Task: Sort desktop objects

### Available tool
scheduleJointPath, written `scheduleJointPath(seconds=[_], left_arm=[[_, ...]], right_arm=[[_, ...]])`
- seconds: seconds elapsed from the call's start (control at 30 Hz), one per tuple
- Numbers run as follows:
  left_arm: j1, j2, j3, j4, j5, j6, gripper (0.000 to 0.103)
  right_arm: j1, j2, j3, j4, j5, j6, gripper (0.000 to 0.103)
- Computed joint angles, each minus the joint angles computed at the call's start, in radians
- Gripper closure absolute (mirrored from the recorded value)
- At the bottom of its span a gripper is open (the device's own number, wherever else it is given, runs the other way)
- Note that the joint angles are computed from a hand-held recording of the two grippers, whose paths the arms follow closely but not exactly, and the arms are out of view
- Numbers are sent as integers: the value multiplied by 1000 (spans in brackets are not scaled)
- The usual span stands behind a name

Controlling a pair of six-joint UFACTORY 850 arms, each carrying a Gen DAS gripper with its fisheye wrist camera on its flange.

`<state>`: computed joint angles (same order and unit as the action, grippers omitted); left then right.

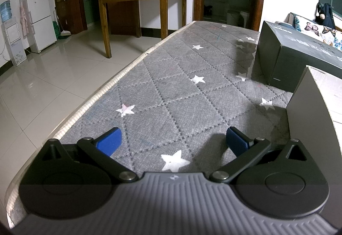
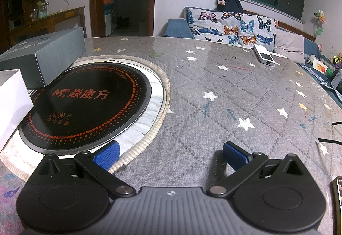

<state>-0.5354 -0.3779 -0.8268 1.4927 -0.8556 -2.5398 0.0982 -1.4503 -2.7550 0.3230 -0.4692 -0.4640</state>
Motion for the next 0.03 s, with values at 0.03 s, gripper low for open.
scheduleJointPath(seconds=[0.03], left_arm=[[0,0,0,0,0,0,0]], right_arm=[[0,-1,-1,0,-1,0,0]])
